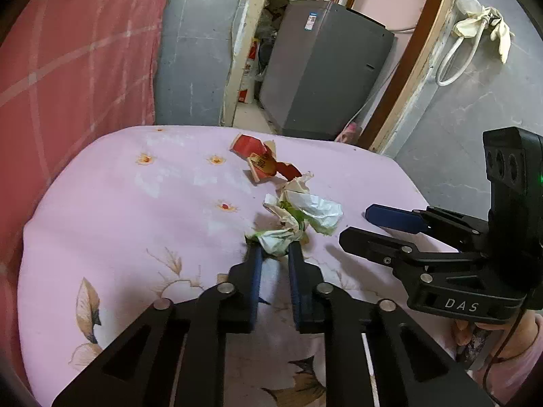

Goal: Collect trash
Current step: 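Grasp the white crumpled wrapper with the left tool while the right tool grasps a tan scrap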

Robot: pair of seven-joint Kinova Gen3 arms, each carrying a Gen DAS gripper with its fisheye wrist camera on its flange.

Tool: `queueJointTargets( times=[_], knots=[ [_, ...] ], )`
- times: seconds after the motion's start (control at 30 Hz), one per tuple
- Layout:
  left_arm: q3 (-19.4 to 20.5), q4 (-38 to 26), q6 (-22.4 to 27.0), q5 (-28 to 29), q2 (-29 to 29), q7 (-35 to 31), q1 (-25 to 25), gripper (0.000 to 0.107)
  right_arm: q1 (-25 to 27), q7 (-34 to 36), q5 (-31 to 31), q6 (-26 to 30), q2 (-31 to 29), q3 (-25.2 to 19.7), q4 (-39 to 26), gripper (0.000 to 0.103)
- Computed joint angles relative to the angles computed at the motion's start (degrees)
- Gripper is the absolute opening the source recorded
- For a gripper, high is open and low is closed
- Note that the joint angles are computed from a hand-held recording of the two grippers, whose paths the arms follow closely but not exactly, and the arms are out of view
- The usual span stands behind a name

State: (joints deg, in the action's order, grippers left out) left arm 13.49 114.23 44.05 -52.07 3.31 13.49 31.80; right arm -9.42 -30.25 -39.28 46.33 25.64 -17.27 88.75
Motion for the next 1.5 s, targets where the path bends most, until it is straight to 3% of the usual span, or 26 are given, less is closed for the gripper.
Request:
queueJointTargets(
  times=[0.23,0.4,0.6,0.63,0.7,0.73,0.77,0.87,1.13,1.2,1.23,1.37,1.5],
  knots=[
    [0.64,0.77,2.72,-0.06,-1.20,4.09,0.38,0.003,-1.91,-1.27,2.69,0.43,0.23,0.43,-0.81,0.051],
    [2.09,0.24,8.57,0.47,-1.55,5.97,1.47,0.003,-2.57,-0.63,3.59,-0.38,-0.09,-0.02,-0.61,0.051],
    [3.70,3.01,6.61,0.37,-4.99,8.81,0.18,0.004,-3.12,-0.36,3.56,-3.23,-0.48,-0.32,0.09,0.049],
    [4.15,3.21,6.21,-0.28,-5.22,9.04,-0.03,0.006,-3.10,-0.49,3.60,-3.26,-0.30,-0.37,-0.13,0.049],
    [4.53,3.40,4.31,-0.90,-5.70,8.62,-0.72,0.018,-3.05,-0.49,3.89,-3.20,-0.06,-0.47,-0.52,0.049],
    [4.61,3.39,3.21,-1.30,-5.72,8.68,-1.15,0.030,-2.90,-0.07,3.91,-3.22,-0.03,-0.71,-0.50,0.048],
    [4.77,3.36,2.45,-2.13,-5.61,9.38,-1.53,0.033,-3.08,0.13,4.32,-3.49,-0.13,-0.69,-0.43,0.048],
    [3.92,2.40,-0.40,-1.81,-4.91,8.38,-2.95,0.033,-3.75,0.06,5.46,-4.98,-0.69,-0.51,0.09,0.046],
    [0.41,-0.44,-5.33,6.04,-1.88,-0.33,-5.48,0.033,-0.97,0.72,3.83,-4.01,-0.45,-0.71,-0.16,0.045],
    [0.03,-1.25,-4.54,7.29,-1.22,-1.57,-5.20,0.027,-0.88,0.75,3.66,-3.84,-0.37,-0.66,-0.22,0.045],
    [-0.29,-1.20,-4.86,7.84,-1.21,-2.14,-5.19,0.017,-0.90,0.86,3.62,-3.84,-0.40,-0.70,-0.15,0.045],
    [-0.75,0.56,-5.71,7.05,-2.20,0.00,-5.09,0.012,-1.49,1.45,4.14,-3.09,-0.09,-0.84,-0.54,0.044],
    [0.36,0.26,-0.85,6.86,-2.45,1.91,-4.41,0.010,-3.14,0.58,5.54,-1.21,0.96,-0.52,-2.14,0.038]
  ],
)
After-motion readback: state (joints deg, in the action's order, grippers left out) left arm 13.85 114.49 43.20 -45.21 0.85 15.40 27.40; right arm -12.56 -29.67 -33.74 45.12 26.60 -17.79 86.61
